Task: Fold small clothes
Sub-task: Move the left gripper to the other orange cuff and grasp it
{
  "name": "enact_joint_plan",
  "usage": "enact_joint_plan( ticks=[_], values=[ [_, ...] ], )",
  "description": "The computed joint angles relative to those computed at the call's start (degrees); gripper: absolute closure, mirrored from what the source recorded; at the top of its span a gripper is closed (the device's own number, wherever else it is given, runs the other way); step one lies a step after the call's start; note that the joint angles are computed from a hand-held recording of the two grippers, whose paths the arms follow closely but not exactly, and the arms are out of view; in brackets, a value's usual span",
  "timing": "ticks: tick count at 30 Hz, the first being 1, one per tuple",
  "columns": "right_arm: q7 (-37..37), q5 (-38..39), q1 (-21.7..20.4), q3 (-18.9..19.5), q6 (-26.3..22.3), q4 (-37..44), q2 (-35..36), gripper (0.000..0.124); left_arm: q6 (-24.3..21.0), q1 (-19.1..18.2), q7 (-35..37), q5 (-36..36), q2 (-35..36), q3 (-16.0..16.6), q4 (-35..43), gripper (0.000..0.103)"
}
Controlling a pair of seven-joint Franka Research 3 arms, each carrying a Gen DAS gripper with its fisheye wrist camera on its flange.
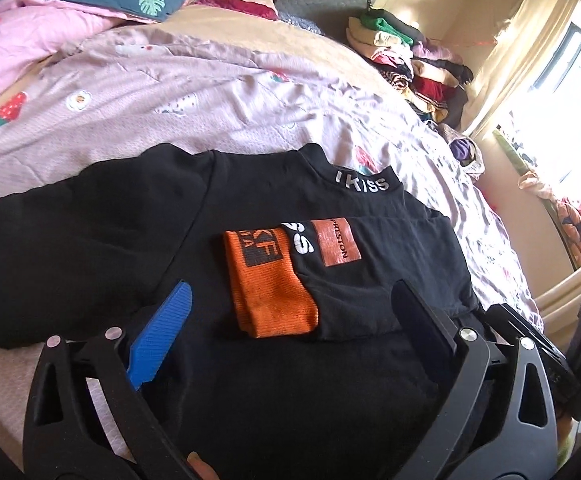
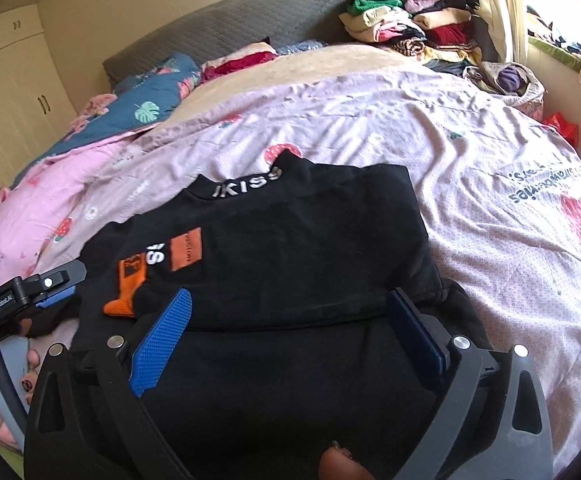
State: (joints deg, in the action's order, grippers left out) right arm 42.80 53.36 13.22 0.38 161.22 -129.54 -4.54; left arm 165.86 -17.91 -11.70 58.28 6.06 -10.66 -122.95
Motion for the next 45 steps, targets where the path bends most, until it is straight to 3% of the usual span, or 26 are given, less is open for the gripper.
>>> enact_joint_plan(
  ticks=[11,27,38,45],
  values=[
    [-3.0,2.2,2.5,0.1,1.3,-2.3,-3.8,0.026,-2.9,1.3,-2.0,0.4,-4.9,-1.5,-4.6,0.009],
    [-4.6,2.3,6.6,0.4,3.0,-3.5,-6.0,0.026,-2.9,5.6,-4.2,-0.5,-12.1,-4.0,-12.7,0.009],
    [-3.1,-2.1,9.9,2.7,4.1,-3.0,-5.1,0.026,-3.3,9.8,-4.7,-5.5,-21.2,-5.3,-23.0,0.009],
    [-0.8,-6.2,11.3,4.8,3.6,-1.1,-2.4,0.026,-0.6,13.2,-4.2,-11.1,-27.3,-6.4,-31.0,0.009]
  ],
)
